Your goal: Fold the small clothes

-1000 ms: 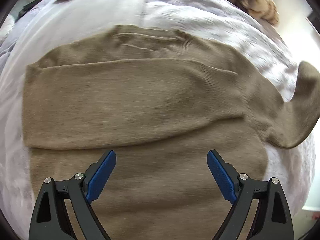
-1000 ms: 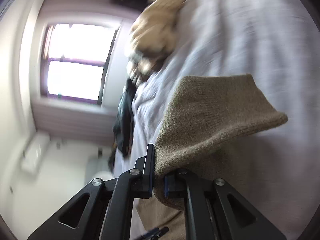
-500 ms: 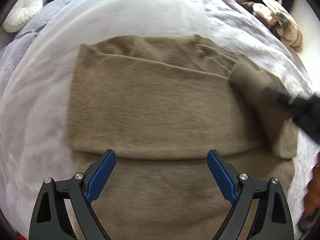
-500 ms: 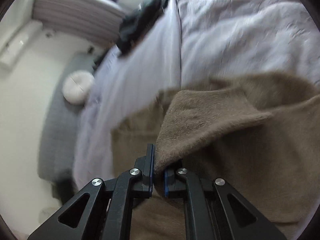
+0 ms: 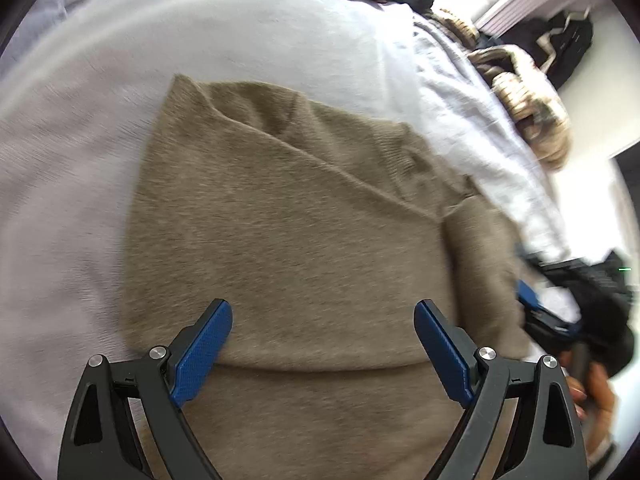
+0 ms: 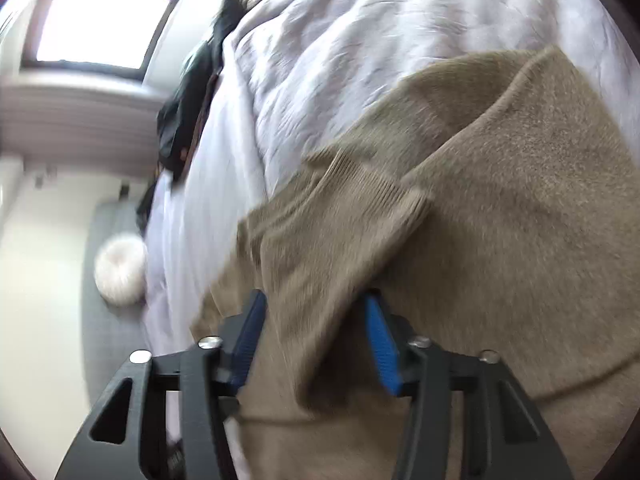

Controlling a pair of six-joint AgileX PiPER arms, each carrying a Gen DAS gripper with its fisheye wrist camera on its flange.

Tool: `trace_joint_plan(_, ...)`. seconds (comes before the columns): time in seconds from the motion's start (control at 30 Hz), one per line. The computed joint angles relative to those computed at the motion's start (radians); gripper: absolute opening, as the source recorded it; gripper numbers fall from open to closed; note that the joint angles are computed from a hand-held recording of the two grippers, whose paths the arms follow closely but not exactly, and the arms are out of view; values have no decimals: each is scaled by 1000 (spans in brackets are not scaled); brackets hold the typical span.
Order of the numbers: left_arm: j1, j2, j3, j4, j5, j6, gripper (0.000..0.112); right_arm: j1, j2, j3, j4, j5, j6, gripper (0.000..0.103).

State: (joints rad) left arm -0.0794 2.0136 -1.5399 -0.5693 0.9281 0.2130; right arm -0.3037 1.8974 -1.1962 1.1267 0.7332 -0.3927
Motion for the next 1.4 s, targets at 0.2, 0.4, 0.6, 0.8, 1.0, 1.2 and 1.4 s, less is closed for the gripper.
trace_joint_plan(0.2, 137, 115, -61, -296, 170, 129, 93, 174, 29, -170, -192, 30, -52, 8)
trace_joint_plan(0.4, 190, 180, -86, -425, 247, 155, 93, 452, 69, -290, -561, 104, -13, 9)
trace_joint_plan(0.6, 170, 196, -118, -391, 253, 133, 93, 529, 46, -220, -647, 113, 43, 29)
trace_joint_plan(0.8, 110, 185, -171, -248, 250, 85, 93, 353, -80, -33, -497, 107, -6, 52)
trace_joint_plan(1.0, 48, 185, -216, -126, 265, 84, 78, 36, -217, 142, -488, 68, -23, 52)
trace_joint_plan(1.2, 38, 210, -240, -140, 264, 80, 15, -238, -139, 43, -449, 39, 94, 52)
trace_joint_plan(1.4, 11, 171, -229, -97, 193, 85, 6, -253, 65, -138, -369, 175, 4, 26)
